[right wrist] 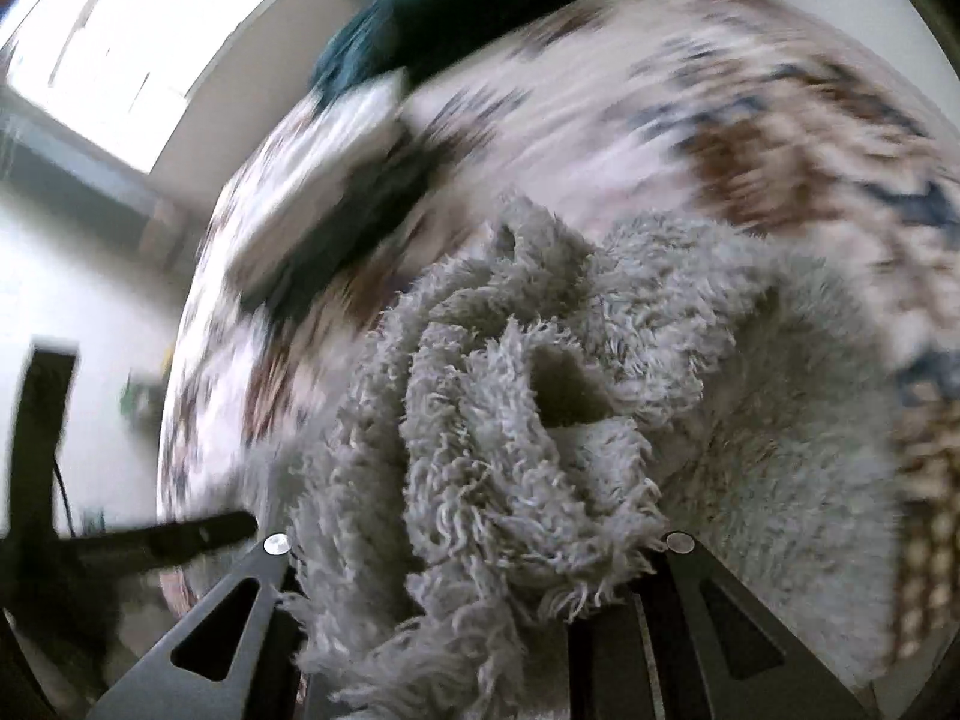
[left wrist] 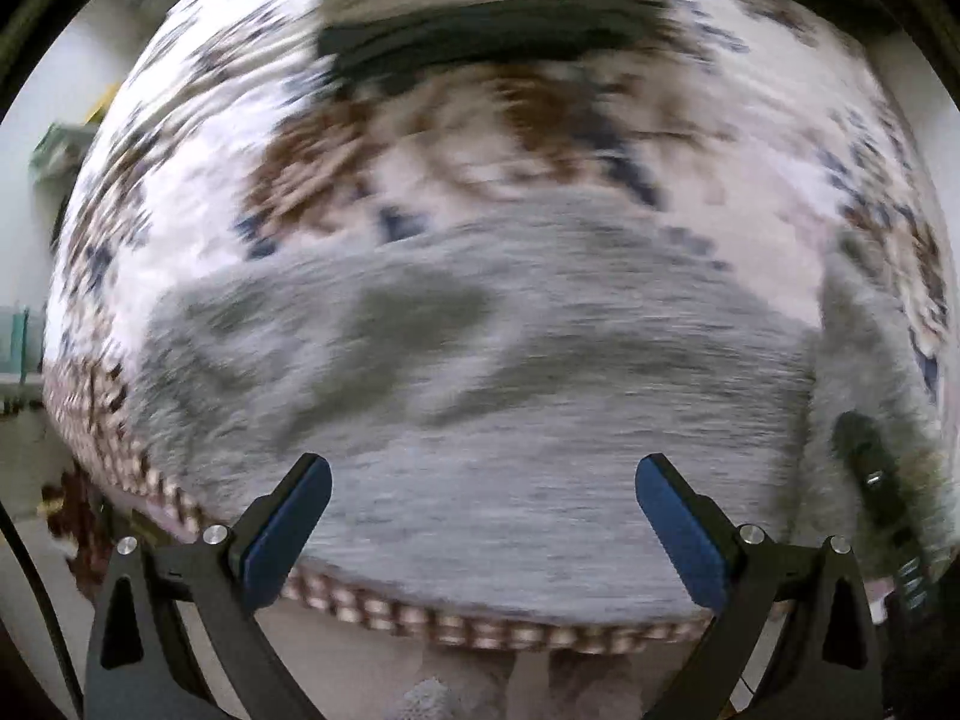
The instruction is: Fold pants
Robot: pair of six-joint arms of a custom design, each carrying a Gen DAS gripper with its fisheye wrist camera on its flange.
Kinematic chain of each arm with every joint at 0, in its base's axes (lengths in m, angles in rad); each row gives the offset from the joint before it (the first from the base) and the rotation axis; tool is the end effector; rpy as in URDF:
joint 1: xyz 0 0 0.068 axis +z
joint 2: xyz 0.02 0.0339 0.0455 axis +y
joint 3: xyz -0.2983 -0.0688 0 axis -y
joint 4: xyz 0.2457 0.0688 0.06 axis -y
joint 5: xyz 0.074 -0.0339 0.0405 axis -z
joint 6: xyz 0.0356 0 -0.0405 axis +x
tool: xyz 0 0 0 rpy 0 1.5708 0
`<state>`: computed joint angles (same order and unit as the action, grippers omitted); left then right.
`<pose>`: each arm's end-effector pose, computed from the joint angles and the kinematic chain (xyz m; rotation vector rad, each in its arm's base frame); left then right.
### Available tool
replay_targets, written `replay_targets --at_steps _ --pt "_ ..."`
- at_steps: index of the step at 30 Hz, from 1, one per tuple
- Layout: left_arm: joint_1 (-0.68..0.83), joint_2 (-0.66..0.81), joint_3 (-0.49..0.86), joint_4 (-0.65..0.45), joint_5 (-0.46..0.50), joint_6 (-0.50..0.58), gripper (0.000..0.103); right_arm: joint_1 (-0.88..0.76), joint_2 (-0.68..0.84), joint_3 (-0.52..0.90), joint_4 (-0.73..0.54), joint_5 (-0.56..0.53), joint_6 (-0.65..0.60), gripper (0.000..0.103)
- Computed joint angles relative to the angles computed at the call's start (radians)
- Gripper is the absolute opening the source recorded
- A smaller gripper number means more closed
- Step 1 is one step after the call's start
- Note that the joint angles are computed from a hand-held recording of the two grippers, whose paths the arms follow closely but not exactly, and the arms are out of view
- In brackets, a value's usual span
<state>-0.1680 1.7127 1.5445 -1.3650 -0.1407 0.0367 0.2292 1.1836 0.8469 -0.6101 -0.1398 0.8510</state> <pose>0.3149 -0.0483 0.3177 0.3114 3.0718 0.2133 0.2160 0.0555 0.2765 0.7435 2.5069 0.5905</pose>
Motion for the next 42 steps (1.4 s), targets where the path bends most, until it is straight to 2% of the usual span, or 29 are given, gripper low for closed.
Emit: replay_targets --at_steps 2,4,5,6,8,10,13,16,18,19,21,24,26,28,29,30,31,35,37,39,42 --pt "0.081 0.003 -0.016 0.02 -0.025 0.046 0.103 0.124 0.131 0.016 0.073 -0.024 0.032 0.017" --pt "0.149 0.012 -0.032 0.045 -0.06 0.085 0.103 0.194 0.281 0.072 0.082 -0.108 0.01 0.02" --pt "0.183 0.02 -0.033 0.052 -0.063 0.104 0.103 0.214 0.336 0.107 0.06 -0.142 -0.001 0.029" --pt "0.213 0.029 -0.029 0.055 -0.059 0.117 0.103 0.22 0.361 0.124 0.051 -0.169 -0.016 0.053" --pt "0.247 0.046 -0.008 0.052 -0.035 0.135 0.103 0.224 0.354 0.133 0.053 -0.222 -0.021 0.078" --pt "0.258 0.06 0.021 0.028 0.013 0.143 0.103 0.199 0.291 0.112 0.051 -0.282 0.008 0.08" --pt "0.239 0.088 0.087 -0.031 0.126 0.148 0.103 0.115 0.136 0.071 -0.004 -0.317 0.076 0.08" --pt "0.171 0.092 0.12 -0.051 0.233 0.161 0.103 0.005 -0.019 0.061 -0.175 -0.265 0.121 0.08" --pt "0.092 0.086 0.104 -0.032 0.268 0.167 0.103 -0.116 -0.064 0.069 -0.33 -0.216 0.079 0.08" --pt "0.045 0.09 0.091 -0.024 0.28 0.179 0.103 -0.182 -0.063 0.062 -0.369 -0.216 0.033 0.08" --pt "-0.032 0.1 0.057 -0.001 0.297 0.202 0.103 -0.283 -0.065 0.026 -0.427 -0.183 -0.012 0.08" --pt "-0.166 0.106 -0.025 0.075 0.27 0.244 0.103 -0.402 -0.025 -0.02 -0.433 -0.219 -0.095 0.08" --pt "-0.237 0.116 -0.085 0.139 0.211 0.257 0.103 -0.397 0.007 -0.033 -0.397 -0.239 -0.108 0.08" --pt "-0.27 0.132 -0.13 0.2 0.14 0.267 0.094 -0.357 0.063 -0.036 -0.362 -0.248 -0.125 0.08" --pt "-0.264 0.137 -0.145 0.231 0.102 0.264 0.078 -0.331 0.092 -0.032 -0.35 -0.242 -0.125 0.08" --pt "-0.234 0.143 -0.144 0.244 0.086 0.255 0.067 -0.305 0.125 -0.026 -0.344 -0.228 -0.124 0.08" --pt "-0.18 0.158 -0.12 0.235 0.094 0.237 0.066 -0.324 0.148 -0.019 -0.348 -0.227 -0.157 0.08" --pt "0.054 0.239 0.034 0.157 0.111 0.142 0.063 -0.305 0.204 -0.024 -0.314 -0.218 -0.149 0.08" --pt "0.166 0.301 0.155 0.051 0.219 0.09 0.063 -0.307 0.229 -0.029 -0.281 -0.227 -0.13 0.08" --pt "0.221 0.342 0.236 -0.046 0.321 0.089 0.065 -0.323 0.229 -0.034 -0.269 -0.243 -0.117 0.08" --pt "0.209 0.321 0.237 -0.096 0.394 0.153 0.066 -0.345 0.232 -0.036 -0.278 -0.257 -0.12 0.08"
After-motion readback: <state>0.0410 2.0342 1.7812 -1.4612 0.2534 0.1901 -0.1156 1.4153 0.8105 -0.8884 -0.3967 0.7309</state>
